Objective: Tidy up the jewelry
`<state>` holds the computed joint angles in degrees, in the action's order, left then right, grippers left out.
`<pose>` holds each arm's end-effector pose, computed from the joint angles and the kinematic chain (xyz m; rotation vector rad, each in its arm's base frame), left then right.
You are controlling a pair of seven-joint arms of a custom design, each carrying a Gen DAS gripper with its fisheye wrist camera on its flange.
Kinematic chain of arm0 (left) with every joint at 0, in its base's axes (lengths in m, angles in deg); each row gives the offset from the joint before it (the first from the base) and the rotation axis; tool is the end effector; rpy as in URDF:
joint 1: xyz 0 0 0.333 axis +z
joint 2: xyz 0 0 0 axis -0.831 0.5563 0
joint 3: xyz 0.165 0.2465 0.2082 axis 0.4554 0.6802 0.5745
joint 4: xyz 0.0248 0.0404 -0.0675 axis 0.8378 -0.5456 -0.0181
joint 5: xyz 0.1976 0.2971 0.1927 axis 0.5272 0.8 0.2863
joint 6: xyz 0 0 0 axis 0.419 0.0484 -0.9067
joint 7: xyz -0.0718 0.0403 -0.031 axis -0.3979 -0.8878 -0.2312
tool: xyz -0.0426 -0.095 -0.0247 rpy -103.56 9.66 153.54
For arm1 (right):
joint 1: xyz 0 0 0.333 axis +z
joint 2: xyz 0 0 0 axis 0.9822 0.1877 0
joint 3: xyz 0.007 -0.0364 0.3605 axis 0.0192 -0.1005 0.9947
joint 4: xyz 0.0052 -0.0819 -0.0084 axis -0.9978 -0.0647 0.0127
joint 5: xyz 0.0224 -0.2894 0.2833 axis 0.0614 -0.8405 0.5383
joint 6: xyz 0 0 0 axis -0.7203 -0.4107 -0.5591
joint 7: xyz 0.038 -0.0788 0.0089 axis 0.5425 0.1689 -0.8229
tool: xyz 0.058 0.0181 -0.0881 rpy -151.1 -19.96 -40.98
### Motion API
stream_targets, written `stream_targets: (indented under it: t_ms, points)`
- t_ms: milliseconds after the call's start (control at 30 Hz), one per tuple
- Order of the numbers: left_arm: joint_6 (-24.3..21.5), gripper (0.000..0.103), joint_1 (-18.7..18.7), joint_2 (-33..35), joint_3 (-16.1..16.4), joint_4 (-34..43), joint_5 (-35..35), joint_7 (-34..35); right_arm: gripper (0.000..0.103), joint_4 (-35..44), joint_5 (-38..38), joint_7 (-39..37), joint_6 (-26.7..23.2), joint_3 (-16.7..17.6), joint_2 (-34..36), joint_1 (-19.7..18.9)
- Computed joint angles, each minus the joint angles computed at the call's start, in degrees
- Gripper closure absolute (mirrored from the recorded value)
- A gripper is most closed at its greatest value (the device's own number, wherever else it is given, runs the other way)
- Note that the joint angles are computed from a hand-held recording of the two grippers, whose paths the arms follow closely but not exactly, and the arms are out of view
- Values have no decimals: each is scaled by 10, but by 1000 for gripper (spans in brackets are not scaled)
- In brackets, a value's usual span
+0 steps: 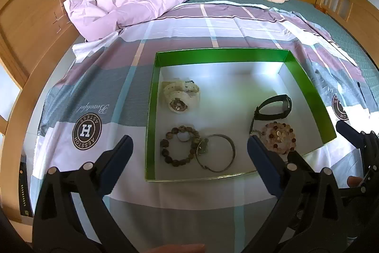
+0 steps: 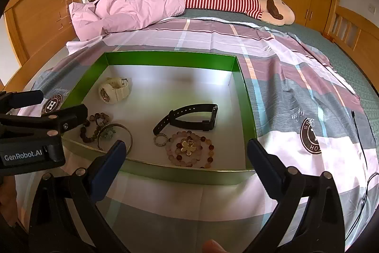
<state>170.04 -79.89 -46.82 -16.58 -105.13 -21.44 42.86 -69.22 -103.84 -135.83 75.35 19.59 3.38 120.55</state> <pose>0.4485 -0.4027 0.4188 -1.4828 2.1989 -0.6961 0.3689 0.4671 0.3906 -1.6100 1.9775 -0.7959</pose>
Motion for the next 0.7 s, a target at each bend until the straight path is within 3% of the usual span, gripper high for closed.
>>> stream_targets:
  t_ms: [700]
  points:
    - [-8, 5, -5, 6, -3, 5, -7, 8, 4, 3, 1, -4, 1, -1, 6, 2]
